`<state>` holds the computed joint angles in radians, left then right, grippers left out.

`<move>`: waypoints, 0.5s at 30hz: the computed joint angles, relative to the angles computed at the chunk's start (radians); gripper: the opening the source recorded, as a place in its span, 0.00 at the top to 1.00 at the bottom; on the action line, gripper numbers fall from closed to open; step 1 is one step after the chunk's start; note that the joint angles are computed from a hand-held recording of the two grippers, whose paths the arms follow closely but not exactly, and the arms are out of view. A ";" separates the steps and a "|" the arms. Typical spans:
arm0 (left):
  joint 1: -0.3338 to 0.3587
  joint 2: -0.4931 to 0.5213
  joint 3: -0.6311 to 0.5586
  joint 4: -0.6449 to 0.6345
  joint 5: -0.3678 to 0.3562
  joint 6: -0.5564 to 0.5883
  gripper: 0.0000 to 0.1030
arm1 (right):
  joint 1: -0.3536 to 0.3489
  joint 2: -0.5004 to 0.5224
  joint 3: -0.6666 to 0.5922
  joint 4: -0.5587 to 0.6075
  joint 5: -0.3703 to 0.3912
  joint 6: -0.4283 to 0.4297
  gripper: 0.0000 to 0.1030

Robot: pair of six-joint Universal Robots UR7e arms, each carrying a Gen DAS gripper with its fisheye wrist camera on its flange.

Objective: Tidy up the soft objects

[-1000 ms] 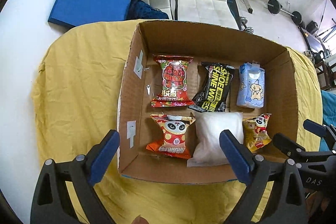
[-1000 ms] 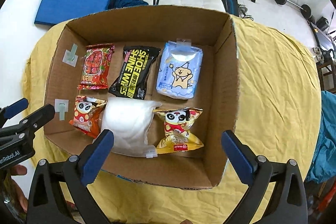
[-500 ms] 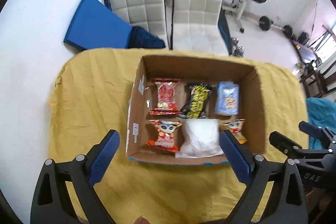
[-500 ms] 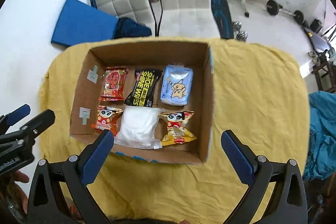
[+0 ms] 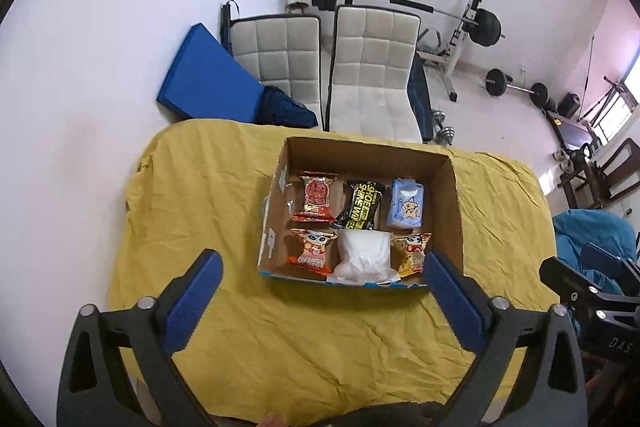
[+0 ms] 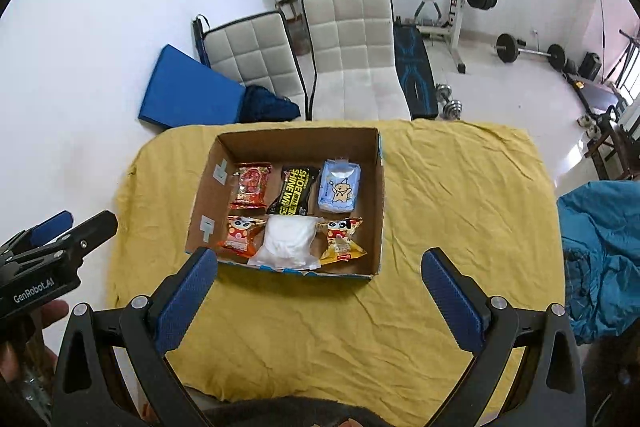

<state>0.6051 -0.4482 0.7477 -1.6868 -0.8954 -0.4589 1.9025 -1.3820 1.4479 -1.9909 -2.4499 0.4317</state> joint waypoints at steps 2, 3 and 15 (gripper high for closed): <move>-0.009 -0.016 0.018 -0.001 0.008 -0.001 0.00 | 0.016 -0.004 0.000 0.004 -0.011 0.008 0.00; -0.013 -0.023 0.027 -0.005 0.012 -0.001 0.00 | 0.023 -0.006 -0.002 0.009 -0.012 0.012 0.00; -0.042 -0.076 0.090 -0.030 0.034 -0.011 0.00 | 0.079 -0.016 -0.020 0.072 -0.059 0.062 0.00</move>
<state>0.5627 -0.5242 0.8382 -1.7172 -0.8618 -0.4699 1.9812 -1.3983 1.4283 -1.9193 -2.5084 0.4938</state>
